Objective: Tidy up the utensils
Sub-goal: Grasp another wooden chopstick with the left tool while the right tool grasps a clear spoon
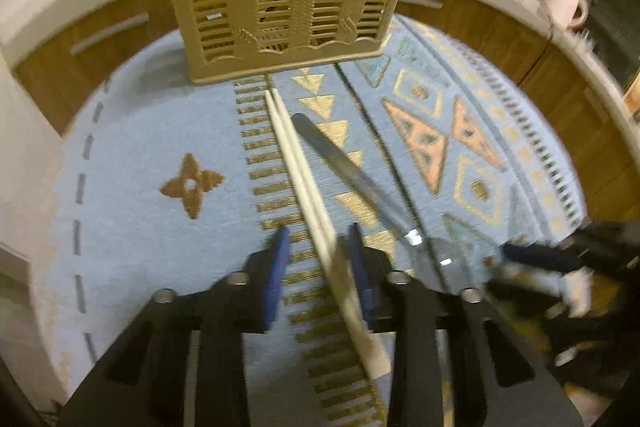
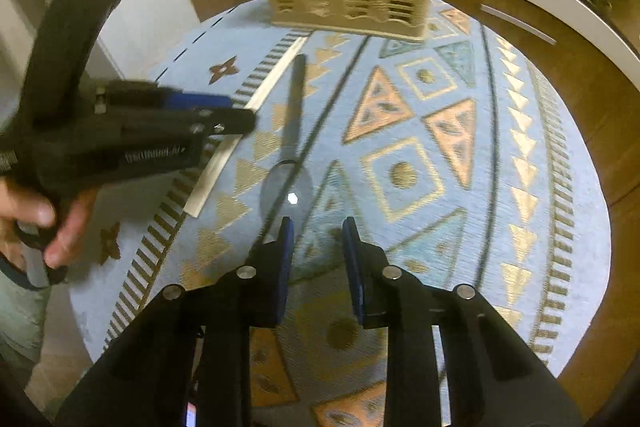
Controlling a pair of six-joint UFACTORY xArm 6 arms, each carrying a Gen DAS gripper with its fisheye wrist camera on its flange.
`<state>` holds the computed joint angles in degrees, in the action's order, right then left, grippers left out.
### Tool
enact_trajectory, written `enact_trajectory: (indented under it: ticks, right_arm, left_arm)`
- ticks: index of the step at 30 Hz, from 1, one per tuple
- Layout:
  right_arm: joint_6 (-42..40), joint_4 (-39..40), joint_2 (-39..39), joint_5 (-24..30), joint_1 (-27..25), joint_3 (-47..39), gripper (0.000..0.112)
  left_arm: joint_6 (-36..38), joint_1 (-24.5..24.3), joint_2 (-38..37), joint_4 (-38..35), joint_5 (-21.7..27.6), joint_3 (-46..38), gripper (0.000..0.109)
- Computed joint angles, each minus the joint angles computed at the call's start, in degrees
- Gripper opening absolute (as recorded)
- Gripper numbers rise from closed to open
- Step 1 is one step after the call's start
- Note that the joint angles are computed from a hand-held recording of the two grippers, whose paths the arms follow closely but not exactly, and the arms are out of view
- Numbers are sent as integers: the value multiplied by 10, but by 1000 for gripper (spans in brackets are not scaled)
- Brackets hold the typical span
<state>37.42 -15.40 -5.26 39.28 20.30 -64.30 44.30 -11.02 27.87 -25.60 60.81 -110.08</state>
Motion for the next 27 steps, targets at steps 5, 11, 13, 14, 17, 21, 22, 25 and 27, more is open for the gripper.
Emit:
enact_trajectory:
  ticks: [5,11,13,14,17,21,22,25,27]
  right_arm:
    - [-19,41,-5,13,-6,-10,23]
    - [-111,140,54,69,-9,-92,23]
    - [-131,162,83,97,-14,-134,23]
    - [-139,174,101,116,-19,-160,23]
    - [-142,205,138,154,-32,-213,23]
    - [-155,232,186,189,-39,-279,23]
    - [-158,228,202,204,-37,-302,23]
    - [-147,190,243,242,-28,-363,23]
    - [-141,150,264,272,-17,-402,23]
  left_arm:
    - [-14,11,14,-18,28,-27,5]
    - [-30,46,39,-43,67,-73,1]
    - [-28,60,41,-52,75,-80,0]
    - [-29,66,46,-58,85,-90,0]
    - [-31,85,71,-89,128,-135,0]
    - [-53,91,109,-109,165,-201,0]
    - [-56,92,117,-107,170,-216,0]
    - [-62,94,139,-105,194,-257,6]
    - [-69,94,168,-104,222,-309,20]
